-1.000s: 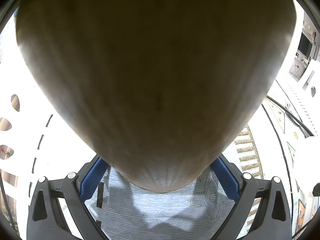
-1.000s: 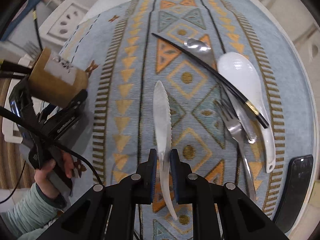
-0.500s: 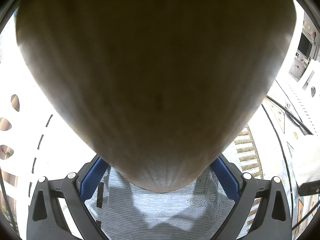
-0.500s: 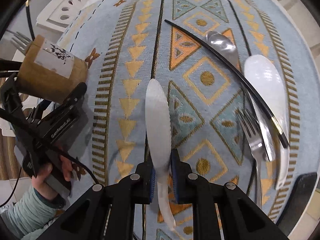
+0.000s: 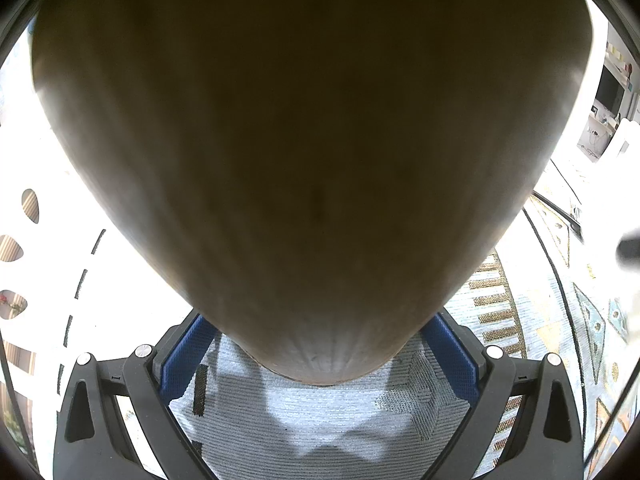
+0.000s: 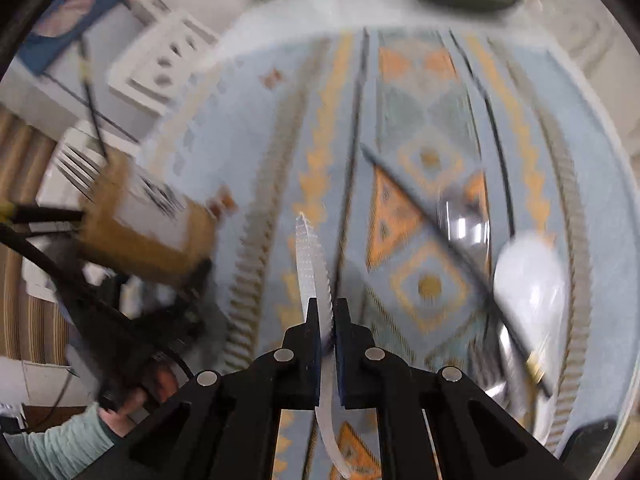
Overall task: Organize utensils
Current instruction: 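Carry the white spoon with the right tool over the wooden cup and release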
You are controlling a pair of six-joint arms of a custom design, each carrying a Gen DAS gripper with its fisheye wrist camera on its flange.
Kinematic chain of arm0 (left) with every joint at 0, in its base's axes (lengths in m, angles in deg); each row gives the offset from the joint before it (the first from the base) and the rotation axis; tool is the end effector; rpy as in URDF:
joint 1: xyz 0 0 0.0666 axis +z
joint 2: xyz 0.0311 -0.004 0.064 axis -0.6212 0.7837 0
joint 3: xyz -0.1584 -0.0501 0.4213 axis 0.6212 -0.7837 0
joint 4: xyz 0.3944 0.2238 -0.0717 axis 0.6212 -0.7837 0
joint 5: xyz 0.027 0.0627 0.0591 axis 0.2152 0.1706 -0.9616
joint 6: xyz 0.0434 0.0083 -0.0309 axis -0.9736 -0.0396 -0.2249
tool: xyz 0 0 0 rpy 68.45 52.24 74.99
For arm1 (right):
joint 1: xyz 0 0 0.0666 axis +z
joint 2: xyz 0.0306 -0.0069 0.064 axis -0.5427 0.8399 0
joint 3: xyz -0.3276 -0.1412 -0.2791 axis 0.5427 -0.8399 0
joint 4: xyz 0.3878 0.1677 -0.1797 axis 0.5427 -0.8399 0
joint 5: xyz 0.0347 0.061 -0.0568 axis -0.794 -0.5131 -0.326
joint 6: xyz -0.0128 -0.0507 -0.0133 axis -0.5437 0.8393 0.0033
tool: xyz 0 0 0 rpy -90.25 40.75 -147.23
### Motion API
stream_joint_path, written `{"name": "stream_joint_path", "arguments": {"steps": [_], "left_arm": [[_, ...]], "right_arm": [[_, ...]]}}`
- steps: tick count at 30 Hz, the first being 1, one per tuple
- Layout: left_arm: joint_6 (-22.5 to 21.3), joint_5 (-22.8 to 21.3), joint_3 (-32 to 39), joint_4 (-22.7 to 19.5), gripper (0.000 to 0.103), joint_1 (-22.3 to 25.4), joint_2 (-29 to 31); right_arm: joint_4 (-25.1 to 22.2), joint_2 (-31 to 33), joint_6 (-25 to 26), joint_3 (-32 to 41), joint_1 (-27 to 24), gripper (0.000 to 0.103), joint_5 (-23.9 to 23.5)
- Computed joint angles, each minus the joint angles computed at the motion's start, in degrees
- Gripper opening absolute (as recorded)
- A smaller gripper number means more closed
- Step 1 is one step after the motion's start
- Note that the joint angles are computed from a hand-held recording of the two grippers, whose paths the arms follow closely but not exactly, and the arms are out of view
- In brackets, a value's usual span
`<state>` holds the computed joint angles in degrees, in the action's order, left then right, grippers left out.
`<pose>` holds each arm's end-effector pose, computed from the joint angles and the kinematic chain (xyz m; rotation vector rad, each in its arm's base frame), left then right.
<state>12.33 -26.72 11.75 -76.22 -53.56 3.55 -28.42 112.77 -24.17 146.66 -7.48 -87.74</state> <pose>0.3979 -0.1137 0.4673 0.6854 2.3791 -0.1870 0.3550 0.1666 0.5464 0.5013 2.7112 0.3084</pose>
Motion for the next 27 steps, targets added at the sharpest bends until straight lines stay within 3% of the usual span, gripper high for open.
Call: {"name": "stream_joint_path", "arguments": {"steps": [4,7,12,14,19,27], "left_arm": [[0.0,0.0,0.0,0.0,0.1,0.0,0.0],[0.1,-0.1,0.0,0.0,0.1,-0.1,-0.1],[0.0,0.0,0.0,0.0,0.1,0.0,0.0],[0.0,0.0,0.0,0.0,0.1,0.0,0.0],[0.1,-0.1,0.0,0.0,0.1,-0.1,-0.1],[0.0,0.0,0.0,0.0,0.1,0.0,0.0]], "right_arm": [[0.1,1.9,5.0,4.5,-1.0,0.005,2.6],[2.2,1.4,4.6,5.2,-1.4,0.005,1.7],[13.2,-1.3,7.1,7.0,-2.3,0.005,0.9],[18.1,-0.6,8.9,8.9,-2.6,0.005,1.5],[25.1,3.3,14.4,14.0,-2.1,0.005,1.6],[29.3,10.5,19.7,21.1,-0.4,0.005,-5.6]]}}
